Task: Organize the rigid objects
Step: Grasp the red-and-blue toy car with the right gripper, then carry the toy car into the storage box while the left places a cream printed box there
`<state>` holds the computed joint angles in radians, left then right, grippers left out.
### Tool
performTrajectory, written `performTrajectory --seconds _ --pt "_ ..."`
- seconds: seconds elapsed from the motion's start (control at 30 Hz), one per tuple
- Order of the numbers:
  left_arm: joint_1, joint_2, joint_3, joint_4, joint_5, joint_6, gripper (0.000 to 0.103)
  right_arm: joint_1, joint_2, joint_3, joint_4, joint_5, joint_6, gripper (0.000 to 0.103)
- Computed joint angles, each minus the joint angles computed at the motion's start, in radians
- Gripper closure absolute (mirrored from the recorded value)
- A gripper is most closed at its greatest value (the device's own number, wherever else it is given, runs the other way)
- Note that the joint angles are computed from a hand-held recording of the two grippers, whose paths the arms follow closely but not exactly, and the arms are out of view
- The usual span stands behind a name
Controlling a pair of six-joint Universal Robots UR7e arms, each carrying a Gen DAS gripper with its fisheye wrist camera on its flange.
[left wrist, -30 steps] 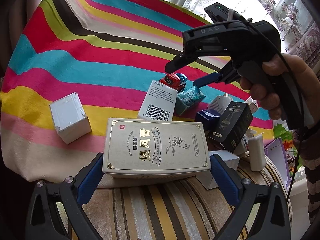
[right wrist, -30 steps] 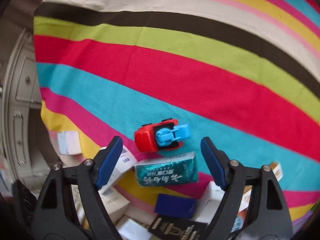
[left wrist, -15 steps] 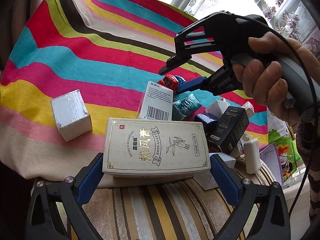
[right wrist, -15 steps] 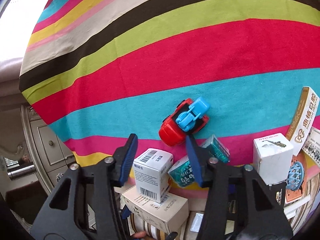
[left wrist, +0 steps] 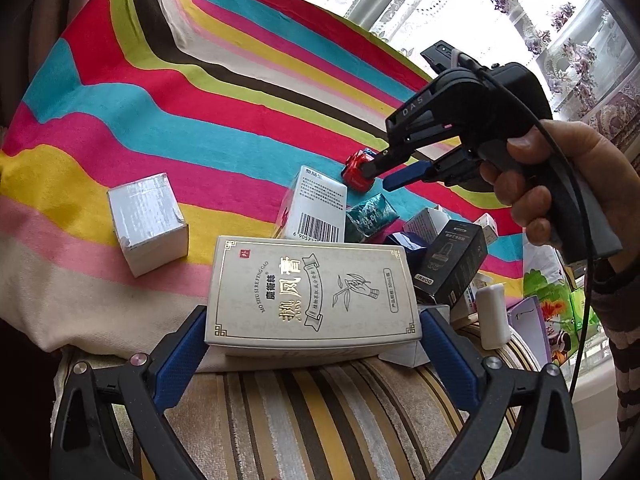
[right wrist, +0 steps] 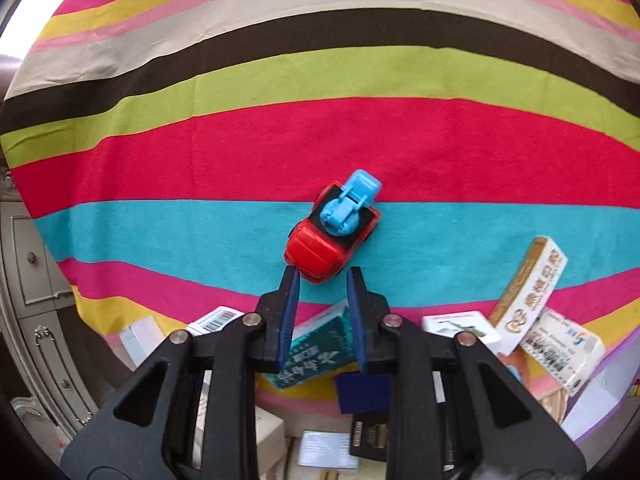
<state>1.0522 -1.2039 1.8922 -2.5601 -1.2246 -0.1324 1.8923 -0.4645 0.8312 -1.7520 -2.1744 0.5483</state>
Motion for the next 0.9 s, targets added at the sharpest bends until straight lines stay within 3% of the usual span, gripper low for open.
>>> performTrajectory --seconds 0.17,0.4,0.63,0.9 --pt "-0.002 0.001 -0.001 0.001 0.000 -0.003 0.001 -0.007 -0.040 0.043 -0.050 0.036 0.022 0.073" --pt "-0.013 0.004 0.001 0.011 0.021 -0.003 0.001 -0.004 -0.004 0.008 -0.065 0.023 0.025 0.070" --pt "-0.042 0.020 -0.013 0.058 0.104 0.007 0.000 0.003 -0.028 0.080 -0.173 -0.028 -0.089 0.075" --pt "-0.045 0.031 -0.042 0.113 0.138 -0.011 0.002 0.010 -0.146 0.226 -0.314 0.015 -0.227 0.075"
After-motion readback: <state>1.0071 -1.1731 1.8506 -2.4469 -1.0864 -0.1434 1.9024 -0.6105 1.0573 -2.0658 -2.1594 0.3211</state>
